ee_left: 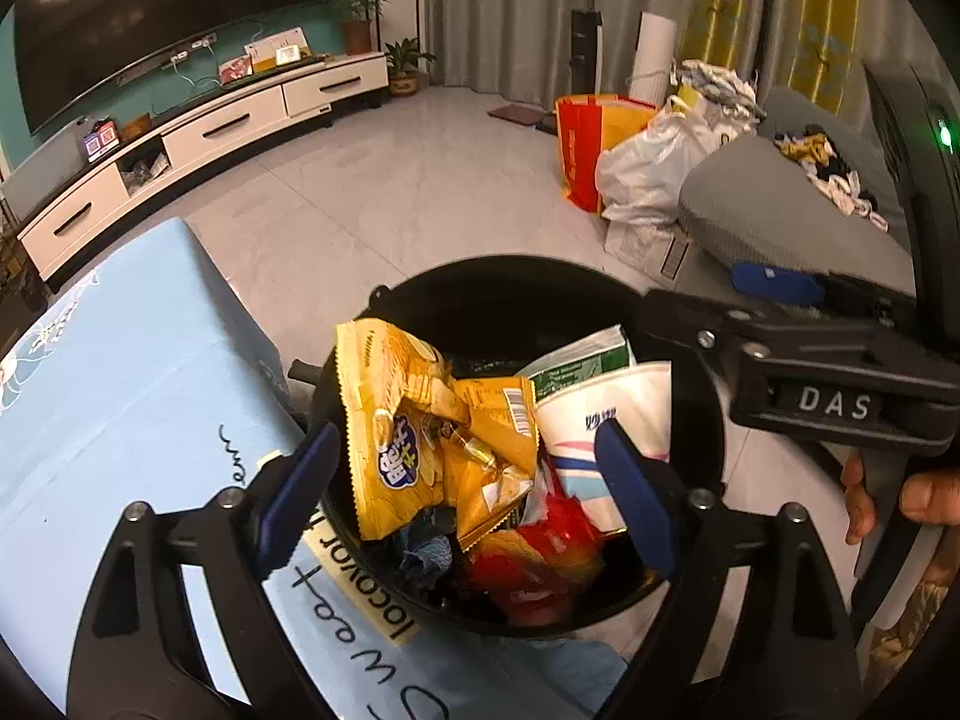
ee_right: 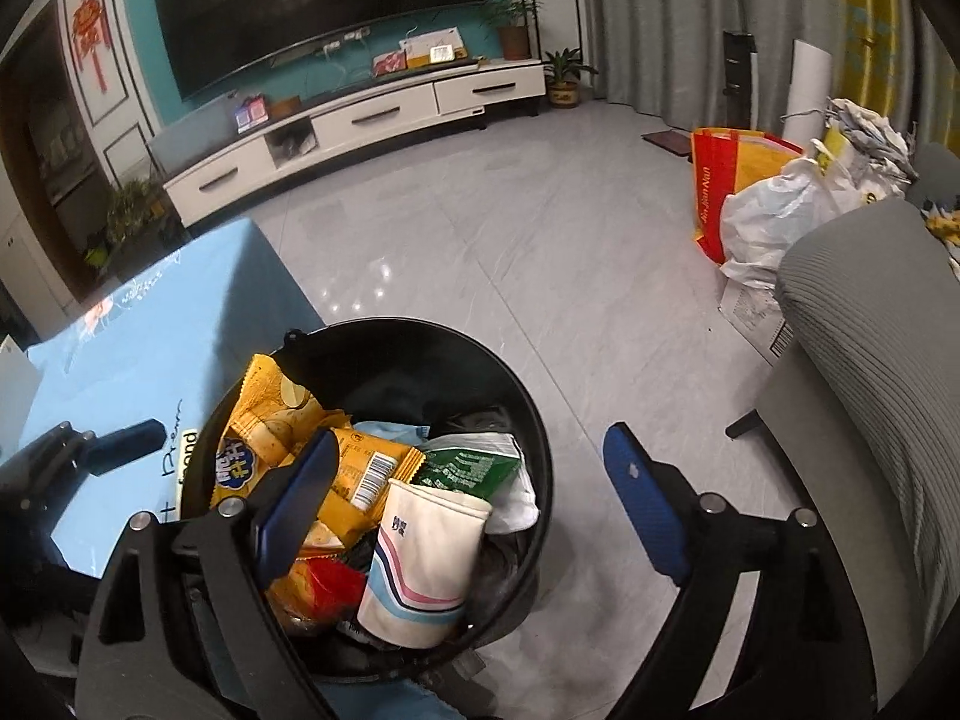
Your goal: Collect trash
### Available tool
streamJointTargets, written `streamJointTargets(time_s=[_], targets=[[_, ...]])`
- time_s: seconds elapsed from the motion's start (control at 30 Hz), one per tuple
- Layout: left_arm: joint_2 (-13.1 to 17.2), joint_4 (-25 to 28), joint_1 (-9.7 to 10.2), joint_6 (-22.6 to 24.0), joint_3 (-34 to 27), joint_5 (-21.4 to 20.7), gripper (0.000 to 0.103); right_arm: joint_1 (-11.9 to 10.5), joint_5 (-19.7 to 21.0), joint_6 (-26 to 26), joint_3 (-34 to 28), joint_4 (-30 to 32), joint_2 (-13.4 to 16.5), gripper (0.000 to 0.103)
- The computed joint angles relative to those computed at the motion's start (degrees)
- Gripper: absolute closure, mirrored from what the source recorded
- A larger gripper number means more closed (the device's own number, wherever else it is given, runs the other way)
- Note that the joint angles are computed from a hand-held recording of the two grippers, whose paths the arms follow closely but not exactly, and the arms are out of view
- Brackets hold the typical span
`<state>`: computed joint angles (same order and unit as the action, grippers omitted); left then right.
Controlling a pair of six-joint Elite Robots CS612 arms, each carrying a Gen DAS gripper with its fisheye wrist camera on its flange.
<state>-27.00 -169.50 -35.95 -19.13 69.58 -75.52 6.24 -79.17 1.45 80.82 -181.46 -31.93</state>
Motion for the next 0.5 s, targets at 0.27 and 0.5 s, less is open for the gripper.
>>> streamJointTargets(time_s=[0.27,0.5], targets=[[-4.36,-3.78,-1.05,-2.11,6.59,2.97,0.003,-0.55,-0.15,3.33,6.82,-5.44,-3.92,0.003],[-9.65,-4.82,-2.62,-5.51,13.88,7.60,0.003,-0.22,-0.22,3.98,12.38,-6.16,-7.39,0.003]])
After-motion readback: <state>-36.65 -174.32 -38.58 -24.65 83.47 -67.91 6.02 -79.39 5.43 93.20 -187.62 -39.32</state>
